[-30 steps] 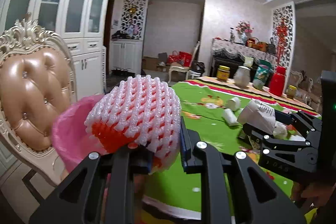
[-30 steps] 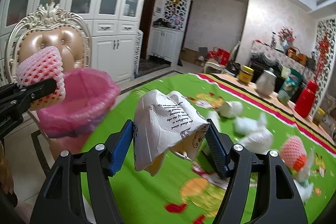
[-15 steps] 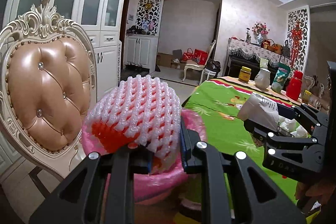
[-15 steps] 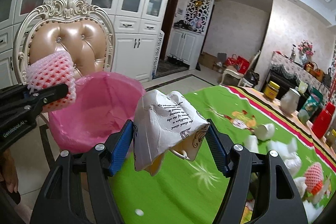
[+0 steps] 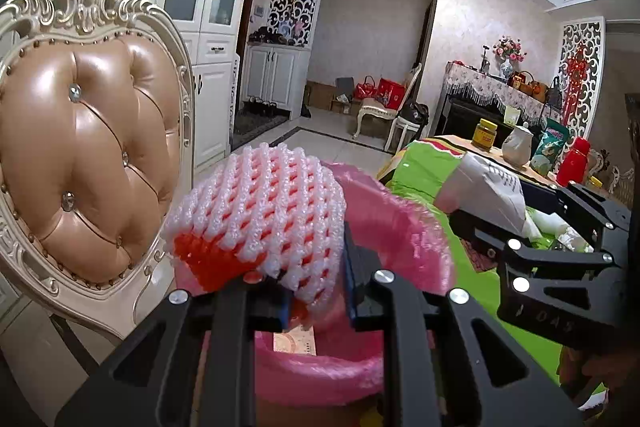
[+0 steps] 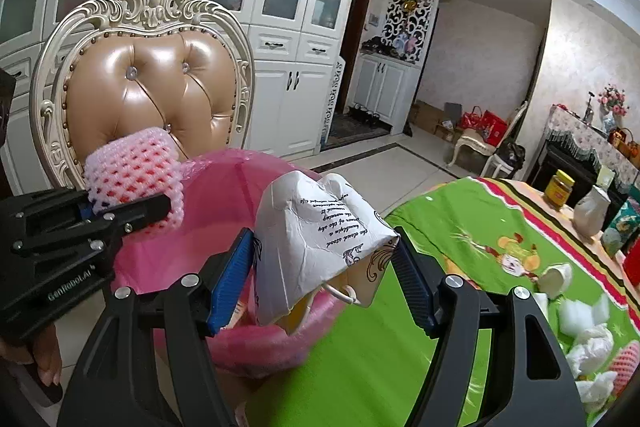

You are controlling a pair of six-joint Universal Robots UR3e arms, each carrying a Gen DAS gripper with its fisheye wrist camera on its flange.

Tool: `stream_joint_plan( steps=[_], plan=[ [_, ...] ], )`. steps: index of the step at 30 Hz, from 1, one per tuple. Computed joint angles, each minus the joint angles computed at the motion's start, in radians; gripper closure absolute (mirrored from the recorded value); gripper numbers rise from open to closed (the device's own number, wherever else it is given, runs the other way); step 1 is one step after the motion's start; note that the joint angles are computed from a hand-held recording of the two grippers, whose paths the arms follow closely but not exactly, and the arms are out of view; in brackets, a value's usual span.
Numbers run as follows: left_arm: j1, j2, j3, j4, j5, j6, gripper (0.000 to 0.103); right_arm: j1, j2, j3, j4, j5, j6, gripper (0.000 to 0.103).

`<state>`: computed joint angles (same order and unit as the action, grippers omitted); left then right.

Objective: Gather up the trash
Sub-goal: 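Carry the fruit net and paper cup to the pink bin and release them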

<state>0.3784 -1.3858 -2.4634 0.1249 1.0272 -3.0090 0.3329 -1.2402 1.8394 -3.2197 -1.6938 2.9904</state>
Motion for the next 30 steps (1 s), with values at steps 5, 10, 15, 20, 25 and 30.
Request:
stream_joint_plan(
  steps=[5, 10, 15, 20, 25, 30],
  plan=[
    [-0.001, -0.084, 0.032, 0.034, 0.005, 0.004, 0.084, 0.009, 0.070, -0.089, 0.034, 0.002, 0.000, 0.037],
    [-0.004, -0.175, 0.078, 0.052, 0.014, 0.007, 0.084, 0.008, 0.126, -0.164, 0.065, 0.010, 0.001, 0.037],
    [0.000, -0.218, 0.103, 0.047, 0.016, 0.009, 0.083, 0.006, 0.165, -0.218, 0.090, 0.030, 0.002, 0.037],
    [0.021, -0.232, 0.108, 0.002, 0.018, 0.018, 0.064, 0.000, 0.183, -0.236, 0.095, 0.056, 0.004, 0.023],
    [0.063, -0.157, 0.047, -0.022, -0.008, 0.030, 0.045, -0.024, 0.111, -0.148, 0.053, 0.063, 0.017, 0.023],
    [0.034, -0.033, -0.056, 0.057, 0.055, -0.016, 0.005, -0.075, -0.079, 0.090, -0.037, 0.065, 0.000, 0.023]
  ],
)
